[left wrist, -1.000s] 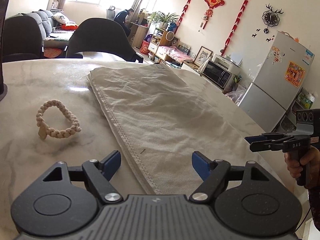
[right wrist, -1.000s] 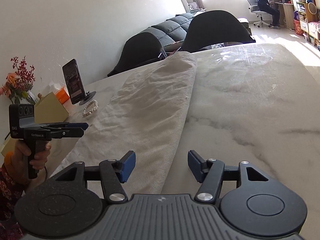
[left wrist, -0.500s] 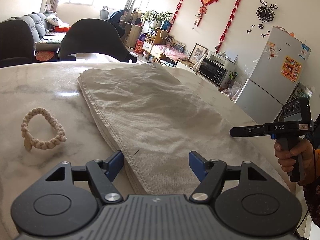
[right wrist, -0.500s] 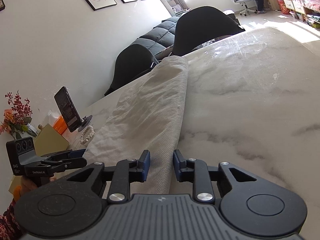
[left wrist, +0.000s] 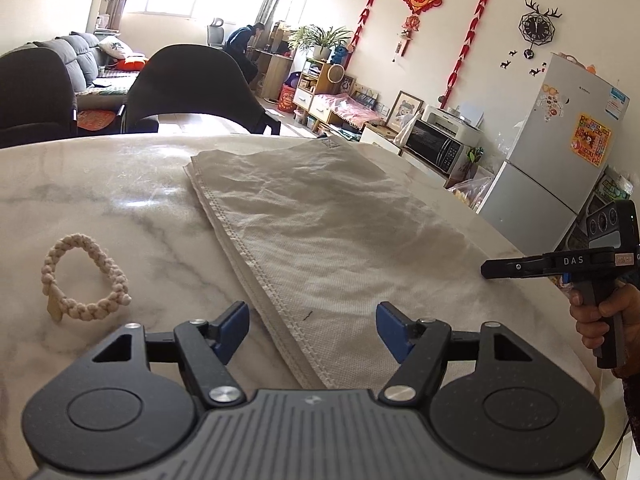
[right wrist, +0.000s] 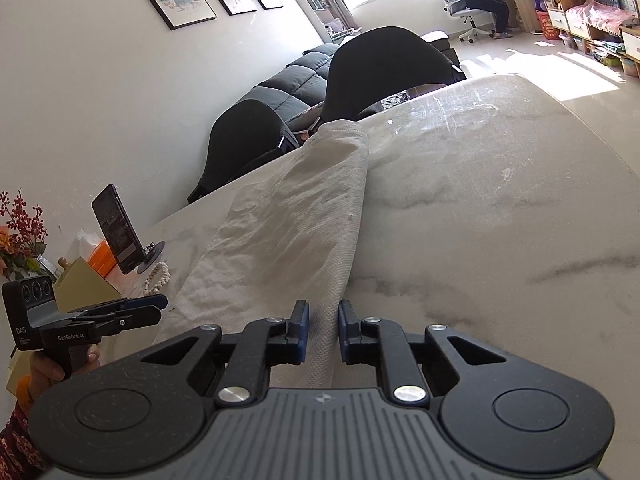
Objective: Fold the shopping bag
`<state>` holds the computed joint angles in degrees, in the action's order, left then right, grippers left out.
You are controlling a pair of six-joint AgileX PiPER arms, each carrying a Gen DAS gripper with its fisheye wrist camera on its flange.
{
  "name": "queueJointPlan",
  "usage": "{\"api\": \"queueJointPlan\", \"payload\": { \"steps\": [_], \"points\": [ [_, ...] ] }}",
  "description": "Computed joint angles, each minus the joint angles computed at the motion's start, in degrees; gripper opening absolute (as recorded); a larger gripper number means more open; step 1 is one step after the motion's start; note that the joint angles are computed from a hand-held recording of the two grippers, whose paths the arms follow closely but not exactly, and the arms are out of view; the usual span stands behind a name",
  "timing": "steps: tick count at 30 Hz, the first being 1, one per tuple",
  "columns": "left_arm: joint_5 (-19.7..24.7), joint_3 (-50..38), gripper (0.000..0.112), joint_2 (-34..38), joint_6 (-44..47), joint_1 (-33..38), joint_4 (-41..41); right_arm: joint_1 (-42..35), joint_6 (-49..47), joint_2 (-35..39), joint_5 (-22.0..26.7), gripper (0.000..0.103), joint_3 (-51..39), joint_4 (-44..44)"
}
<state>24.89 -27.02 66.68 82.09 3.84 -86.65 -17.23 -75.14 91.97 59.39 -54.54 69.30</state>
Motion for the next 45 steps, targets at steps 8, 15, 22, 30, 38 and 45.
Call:
{"api": "queueJointPlan", "payload": {
  "steps": [8, 15, 22, 30, 38, 45],
  "points": [
    [1.1, -0.3, 0.065, 2.0, 2.4, -1.8, -2.0, 1.7, 0.4, -3.5, 0.3, 0.017, -0.4, 0.4],
    [1.6, 0.5, 0.066, 2.2, 5.1, -1.6, -4.6, 4.1, 1.1, -5.5, 0.9, 0.017, -1.3, 0.9],
    [7.4, 0.9, 0.066, 4.2, 4.9, 4.6, -7.5, 7.0, 1.8, -7.1, 1.7, 0.017, -2.2, 1.5],
    [26.4, 0.3, 0.068, 11.5, 1.9, 16.7, -7.0, 13.6, 2.6, -7.0, 1.7, 0.018, -3.2, 2.6],
    [33.6, 0.3, 0.079, 13.9, 1.9, 20.9, -7.0, 20.7, 3.3, -5.9, -1.0, 0.018, -3.5, 3.2],
    [37.0, 0.2, 0.08, 15.5, 1.2, 23.3, -7.2, 24.9, 4.2, -4.1, -2.9, 0.018, -3.7, 2.6]
  ]
}}
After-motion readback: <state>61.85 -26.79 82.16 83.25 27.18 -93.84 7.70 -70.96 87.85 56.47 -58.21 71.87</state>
